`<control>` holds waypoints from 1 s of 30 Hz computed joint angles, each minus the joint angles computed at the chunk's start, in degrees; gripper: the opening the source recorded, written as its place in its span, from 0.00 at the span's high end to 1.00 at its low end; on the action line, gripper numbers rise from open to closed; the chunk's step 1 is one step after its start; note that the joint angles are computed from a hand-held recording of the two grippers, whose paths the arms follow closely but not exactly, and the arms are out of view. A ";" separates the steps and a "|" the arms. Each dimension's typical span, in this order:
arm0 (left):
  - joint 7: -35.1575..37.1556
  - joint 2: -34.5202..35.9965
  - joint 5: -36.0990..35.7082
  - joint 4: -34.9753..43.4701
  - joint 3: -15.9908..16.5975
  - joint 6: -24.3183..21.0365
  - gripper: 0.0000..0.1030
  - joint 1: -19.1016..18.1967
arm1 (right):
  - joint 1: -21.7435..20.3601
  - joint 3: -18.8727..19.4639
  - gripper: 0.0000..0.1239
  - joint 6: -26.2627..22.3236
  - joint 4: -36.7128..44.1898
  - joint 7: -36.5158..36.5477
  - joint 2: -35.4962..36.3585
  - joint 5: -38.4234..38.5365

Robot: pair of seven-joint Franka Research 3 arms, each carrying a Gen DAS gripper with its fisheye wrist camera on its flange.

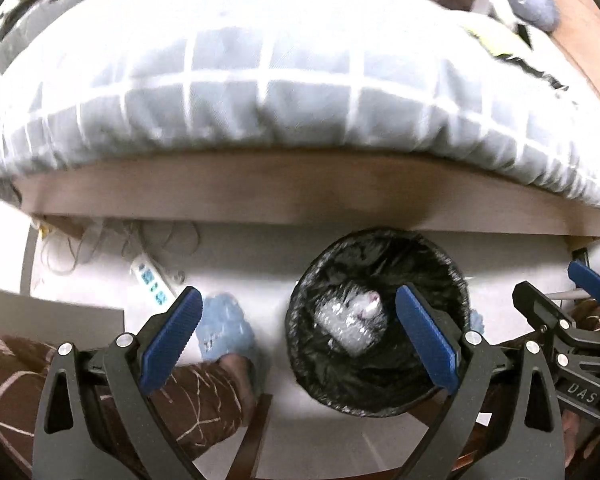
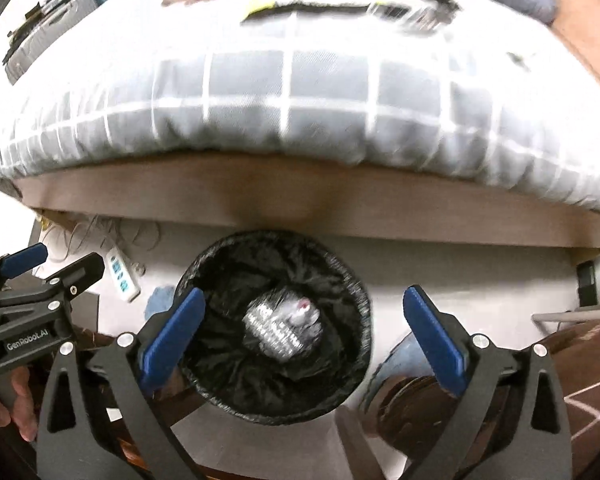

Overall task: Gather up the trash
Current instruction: 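Move the left tool to the yellow wrapper while the right tool approaches the tissue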

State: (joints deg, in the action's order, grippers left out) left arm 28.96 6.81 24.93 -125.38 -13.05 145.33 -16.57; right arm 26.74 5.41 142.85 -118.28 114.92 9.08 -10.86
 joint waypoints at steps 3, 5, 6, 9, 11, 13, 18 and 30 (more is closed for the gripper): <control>-0.15 0.09 1.41 2.05 -0.14 -0.63 0.07 -0.52 | -0.47 -0.56 0.23 0.35 -0.65 0.99 -1.91 -1.44; -0.13 0.10 1.93 3.31 -0.24 -0.83 0.07 -0.79 | -0.98 -0.70 0.23 0.76 -0.83 1.54 -2.78 -2.46; -0.09 0.10 2.18 3.89 -0.28 -1.02 0.07 -0.92 | -1.25 -0.70 0.23 0.92 -0.88 1.79 -3.08 -2.80; -0.09 0.03 3.37 5.67 -0.31 -1.68 0.07 -1.30 | -2.23 -0.88 0.23 1.16 -0.88 2.99 -4.37 -4.46; 0.40 0.37 3.40 7.01 -0.40 -2.20 0.07 -1.42 | -2.91 -0.95 0.23 0.99 -0.45 3.79 -4.97 -5.77; 0.68 0.88 3.49 8.45 -0.41 -2.45 0.07 -1.59 | -3.58 -1.01 0.23 1.06 0.12 4.41 -5.12 -6.99; 1.52 3.23 3.96 13.51 -0.04 -3.42 0.07 -1.93 | -5.04 -1.38 0.23 1.39 2.64 3.70 -4.44 -8.31; 5.44 13.42 3.30 31.55 1.45 -7.88 0.07 -3.92 | -7.59 -4.28 0.23 2.23 11.00 0.92 0.30 -8.05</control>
